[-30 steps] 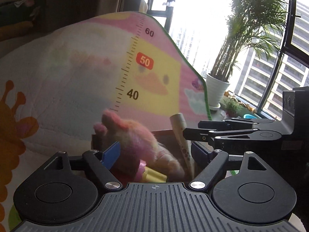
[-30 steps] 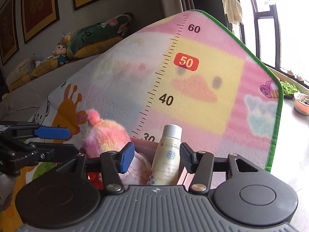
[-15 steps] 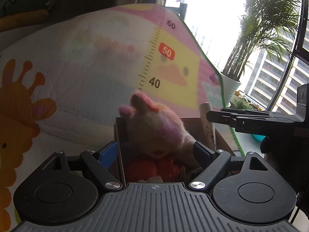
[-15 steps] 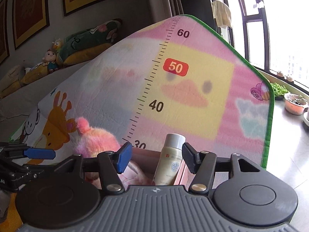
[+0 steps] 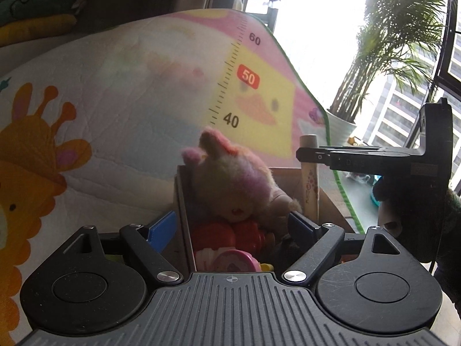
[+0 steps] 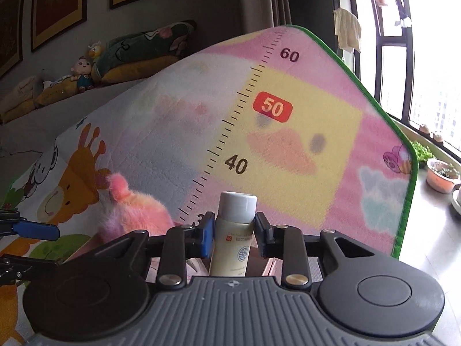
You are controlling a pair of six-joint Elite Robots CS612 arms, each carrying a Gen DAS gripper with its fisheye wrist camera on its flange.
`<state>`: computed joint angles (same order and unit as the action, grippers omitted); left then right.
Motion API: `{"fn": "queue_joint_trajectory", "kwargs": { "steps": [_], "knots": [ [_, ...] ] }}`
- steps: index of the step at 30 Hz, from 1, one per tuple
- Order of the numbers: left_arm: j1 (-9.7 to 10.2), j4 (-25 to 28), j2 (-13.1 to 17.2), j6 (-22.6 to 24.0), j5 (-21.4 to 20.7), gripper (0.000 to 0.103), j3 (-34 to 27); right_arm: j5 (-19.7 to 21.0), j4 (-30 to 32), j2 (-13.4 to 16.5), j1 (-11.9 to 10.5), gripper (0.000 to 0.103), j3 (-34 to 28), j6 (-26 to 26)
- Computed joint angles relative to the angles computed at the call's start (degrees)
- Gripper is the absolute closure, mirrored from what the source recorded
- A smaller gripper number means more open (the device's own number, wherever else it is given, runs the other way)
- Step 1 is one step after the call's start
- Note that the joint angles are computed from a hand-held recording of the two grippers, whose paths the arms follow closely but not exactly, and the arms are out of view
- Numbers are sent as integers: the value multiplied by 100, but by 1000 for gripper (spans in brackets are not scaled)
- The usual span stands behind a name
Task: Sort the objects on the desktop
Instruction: 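Move both held items over the pink box, then open both tools to drop the cup and lotion tube into the box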
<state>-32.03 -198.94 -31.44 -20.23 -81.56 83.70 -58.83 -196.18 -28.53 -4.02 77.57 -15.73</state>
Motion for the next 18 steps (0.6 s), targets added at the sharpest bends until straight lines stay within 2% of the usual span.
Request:
{"fn": "queue_joint_trajectory", "kwargs": {
  "steps": [2, 4, 8, 10, 12, 18],
  "knots": [
    [3, 6, 20, -54, -49, 14, -26, 293, 199, -107, -12, 74, 61, -236],
    [-1, 12, 34, -77, -96, 14, -39, 360, 189, -163, -1, 74, 126, -350],
    [-17, 23, 31, -69, -90, 14, -12, 446, -338, -202, -23, 76, 282, -216],
    [-17, 9, 16, -67, -58, 13, 22, 294, -1040, -150, -15, 76, 322, -100],
    [-13, 9, 9, -84, -27, 13, 34, 80, -1540, -81, 26, 76, 282, -339],
    [-24, -21, 5, -142, 6, 13, 21, 86, -1644, 85, 70, 75, 77, -809]
  ]
}}
